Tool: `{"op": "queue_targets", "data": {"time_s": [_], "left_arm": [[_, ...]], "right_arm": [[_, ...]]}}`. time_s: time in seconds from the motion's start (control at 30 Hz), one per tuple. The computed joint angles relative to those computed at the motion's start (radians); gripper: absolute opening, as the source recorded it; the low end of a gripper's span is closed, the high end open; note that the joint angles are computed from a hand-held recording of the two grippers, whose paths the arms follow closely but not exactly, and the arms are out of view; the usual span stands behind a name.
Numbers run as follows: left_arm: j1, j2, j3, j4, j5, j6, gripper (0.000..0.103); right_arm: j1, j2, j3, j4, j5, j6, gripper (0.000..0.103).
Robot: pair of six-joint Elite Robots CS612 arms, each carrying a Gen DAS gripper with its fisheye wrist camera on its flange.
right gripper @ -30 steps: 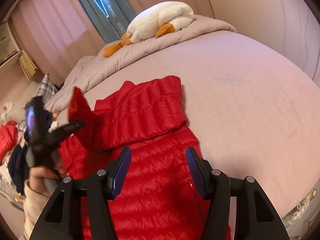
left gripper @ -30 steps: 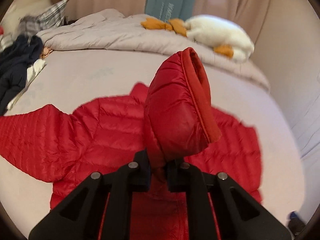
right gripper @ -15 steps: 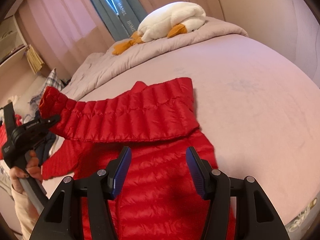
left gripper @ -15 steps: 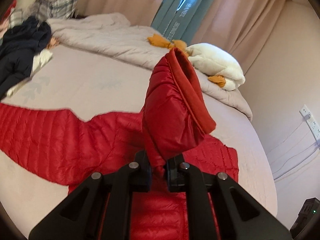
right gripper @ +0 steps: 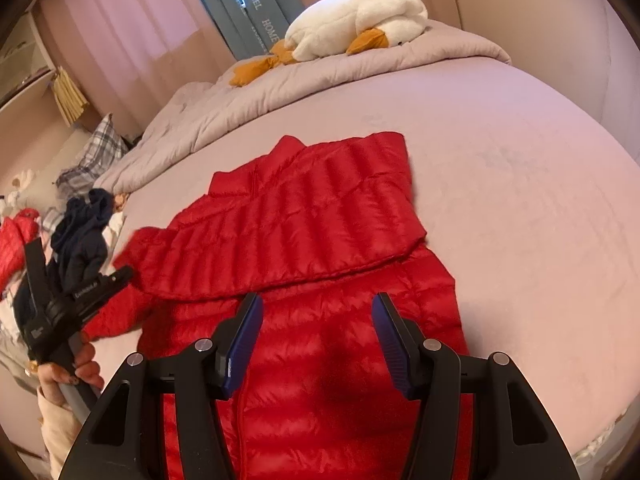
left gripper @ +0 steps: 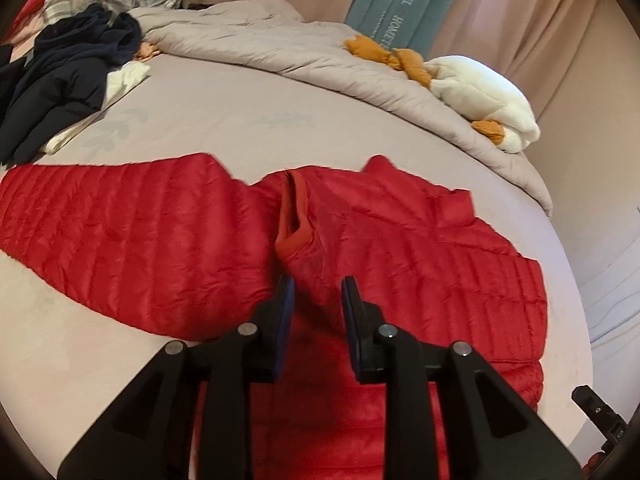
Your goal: Fold large clothes
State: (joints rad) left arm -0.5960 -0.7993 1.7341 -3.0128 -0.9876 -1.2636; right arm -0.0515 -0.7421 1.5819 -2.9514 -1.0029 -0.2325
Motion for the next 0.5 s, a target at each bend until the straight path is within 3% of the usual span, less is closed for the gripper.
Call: {"op": "queue_targets", "data": {"time_s": [0.2,0.3,0.37,0.43,0.5], "left_arm": [[0.022,0.005,0.020,-0.045,-0.038,-0.010,0.024],[0.029,0.005,0.014,-0.004,-0.045,-0.025,0.025],[0.035,0.011,0.012,-0.021,-0.060,-0.021,0.034],[0.041,0.020,0.007,-0.035,-0.079,-0.015,0.050],[0.046,0.031,-0.002,-0.045,-0.092,-0.006,0.055]], "right_arm": [[0.010,0.003,-0.007,0.006,-0.016,-0.005,0.057],[0.013,0.006,-0.013,0.012,-0.028,-0.006,0.057],[0.016,0.008,-0.019,0.014,-0.041,-0.006,0.057],[0.019,0.009,-0.021,0.011,-0.052,-0.004,0.057],[0.021,0.013,-0.027,0.014,-0.062,-0.001,0.057]]}}
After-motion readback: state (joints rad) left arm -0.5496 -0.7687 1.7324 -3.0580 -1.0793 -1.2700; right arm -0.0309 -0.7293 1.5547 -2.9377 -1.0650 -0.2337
